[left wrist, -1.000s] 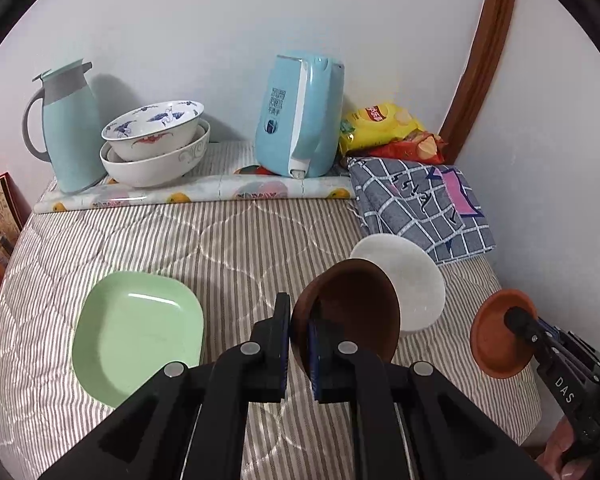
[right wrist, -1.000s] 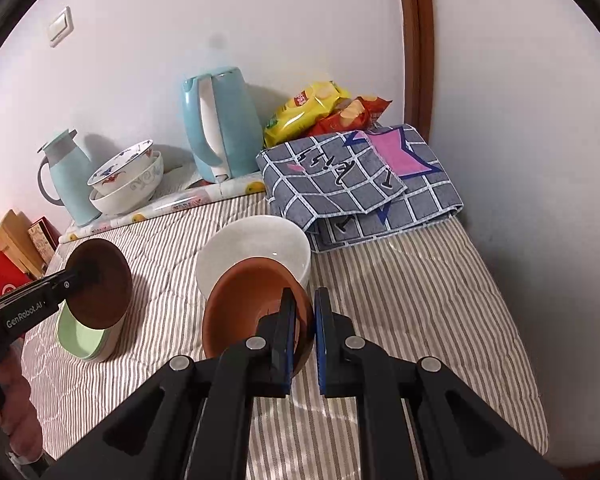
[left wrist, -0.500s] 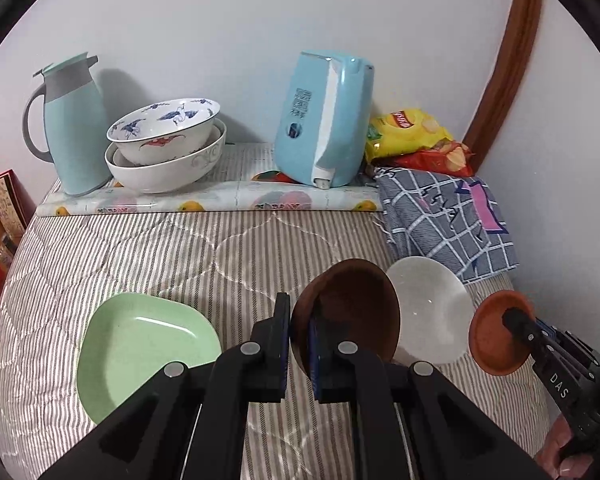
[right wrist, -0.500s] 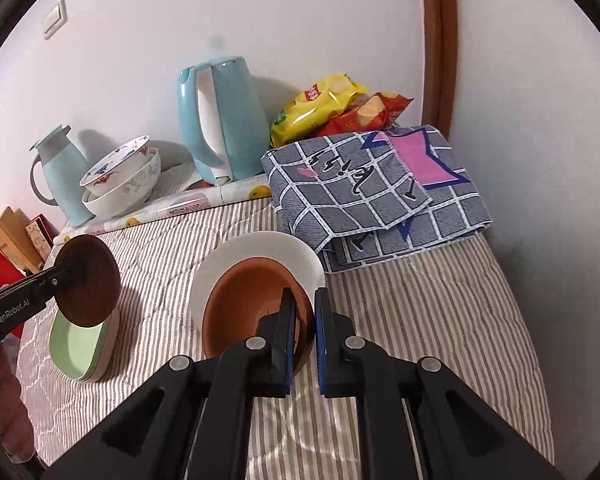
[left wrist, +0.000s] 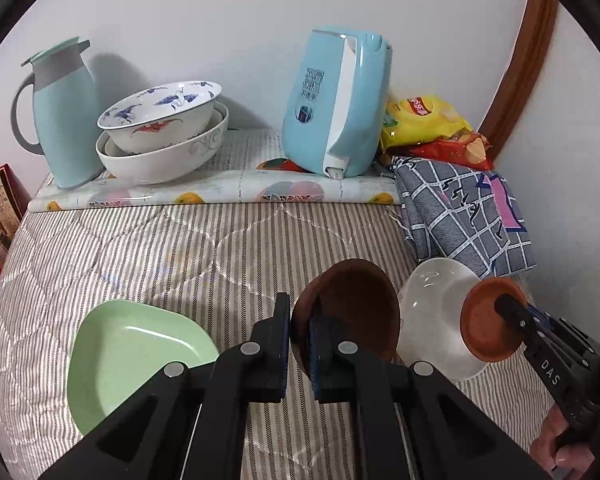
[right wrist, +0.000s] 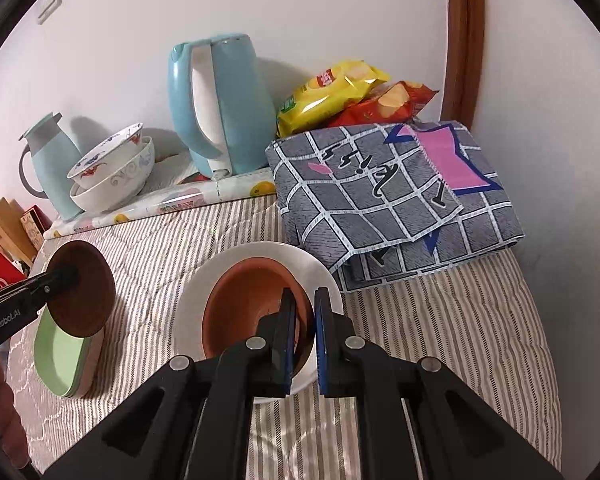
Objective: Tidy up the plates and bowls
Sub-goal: 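Lower the right gripper's brown bowl into the white bowl and open it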
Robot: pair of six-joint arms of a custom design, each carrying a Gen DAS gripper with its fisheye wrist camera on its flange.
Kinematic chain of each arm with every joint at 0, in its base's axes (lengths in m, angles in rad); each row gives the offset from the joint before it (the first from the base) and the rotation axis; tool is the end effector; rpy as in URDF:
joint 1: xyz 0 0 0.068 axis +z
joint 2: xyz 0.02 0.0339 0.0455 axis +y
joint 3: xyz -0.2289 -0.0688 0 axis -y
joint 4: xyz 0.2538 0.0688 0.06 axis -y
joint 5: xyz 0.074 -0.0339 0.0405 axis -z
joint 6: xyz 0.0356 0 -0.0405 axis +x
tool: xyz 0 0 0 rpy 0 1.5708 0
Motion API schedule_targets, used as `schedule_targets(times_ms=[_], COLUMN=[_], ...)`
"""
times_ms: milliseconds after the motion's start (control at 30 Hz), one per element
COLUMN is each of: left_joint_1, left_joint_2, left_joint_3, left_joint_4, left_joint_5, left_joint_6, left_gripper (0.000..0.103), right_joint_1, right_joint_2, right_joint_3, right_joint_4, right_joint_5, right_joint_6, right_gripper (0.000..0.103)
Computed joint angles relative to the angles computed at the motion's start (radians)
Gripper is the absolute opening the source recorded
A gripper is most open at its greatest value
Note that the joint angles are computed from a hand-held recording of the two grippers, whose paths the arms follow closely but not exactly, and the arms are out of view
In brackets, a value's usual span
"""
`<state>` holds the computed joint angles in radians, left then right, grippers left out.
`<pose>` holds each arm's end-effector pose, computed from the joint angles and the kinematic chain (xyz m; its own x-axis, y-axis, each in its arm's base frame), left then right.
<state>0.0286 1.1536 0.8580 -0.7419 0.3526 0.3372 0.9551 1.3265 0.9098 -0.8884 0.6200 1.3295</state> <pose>0.2424 -0.0054 0.2137 -0.7631 0.2888 -0.5781 0.4251 0.8981 -0.1124 0.1601 0.1905 0.1884 -0.6928 0.3891 -0.6071 0.4034 0.9070 0.1210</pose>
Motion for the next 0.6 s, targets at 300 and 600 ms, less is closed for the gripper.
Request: schedule_targets(times_ms=[300,600], left_joint_1=[-0.037,-0.053], left_joint_2=[0.052,0.104], left_joint_3=[0.005,0.005], left_joint_4=[0.042,0.066], left_joint_5=[-0.025,-0.032], left_joint_6=[-0.023,-0.037], left_gripper=[0.008,0.008], right_joint_1=[-0.069,-0.117], right_joint_2=[0.022,0.049], right_joint_3=[-0.045,-0.065], right_joint_4=[0.101,0.167], right_joint_5=[-0.058,-0.114], right_joint_6=[-0.081,-0.144], right_gripper=[0.009,0.009])
